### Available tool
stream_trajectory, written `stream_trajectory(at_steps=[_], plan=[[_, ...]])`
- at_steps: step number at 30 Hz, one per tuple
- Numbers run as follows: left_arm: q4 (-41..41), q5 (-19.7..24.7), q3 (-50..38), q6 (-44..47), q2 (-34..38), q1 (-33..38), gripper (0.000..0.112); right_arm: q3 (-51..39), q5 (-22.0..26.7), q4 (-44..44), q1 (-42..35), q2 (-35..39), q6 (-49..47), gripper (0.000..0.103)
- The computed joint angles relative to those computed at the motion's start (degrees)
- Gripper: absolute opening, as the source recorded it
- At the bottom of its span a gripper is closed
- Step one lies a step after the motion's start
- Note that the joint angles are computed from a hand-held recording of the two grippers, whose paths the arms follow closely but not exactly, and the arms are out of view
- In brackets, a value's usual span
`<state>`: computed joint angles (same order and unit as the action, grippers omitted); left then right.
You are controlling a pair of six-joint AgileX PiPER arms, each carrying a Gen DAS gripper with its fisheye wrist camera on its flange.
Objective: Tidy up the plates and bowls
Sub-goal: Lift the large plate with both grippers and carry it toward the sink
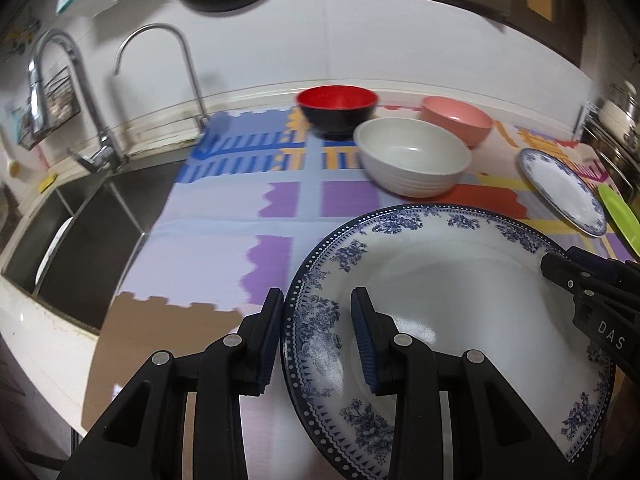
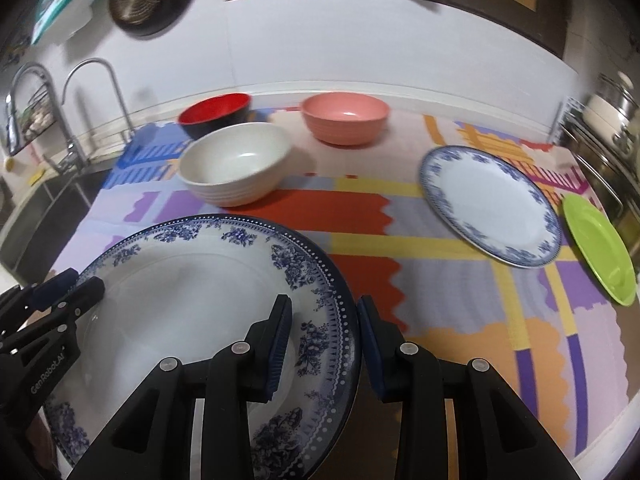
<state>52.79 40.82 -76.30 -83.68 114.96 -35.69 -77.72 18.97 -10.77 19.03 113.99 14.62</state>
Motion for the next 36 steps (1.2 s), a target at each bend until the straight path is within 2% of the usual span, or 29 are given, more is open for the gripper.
stream_trajectory(at_steps=[10, 22, 36], plan=[[0.6, -2.8, 5.1, -0.6, -2.1, 4.8, 0.035, -6.6, 2.8, -0.9, 5.7, 4.6, 2.1, 0.035], [-1.9, -5.5, 6.1, 3.1, -1.3, 8.0, 0.035, -13.6, 6.9, 0.3, 7.7, 10.1, 2.8, 0.035], [-7.2, -7.6, 7.4, 7.7, -0.9, 9.2, 0.035, -14.0, 8.5, 2.3, 8.0, 11.4, 3.0, 0.035]])
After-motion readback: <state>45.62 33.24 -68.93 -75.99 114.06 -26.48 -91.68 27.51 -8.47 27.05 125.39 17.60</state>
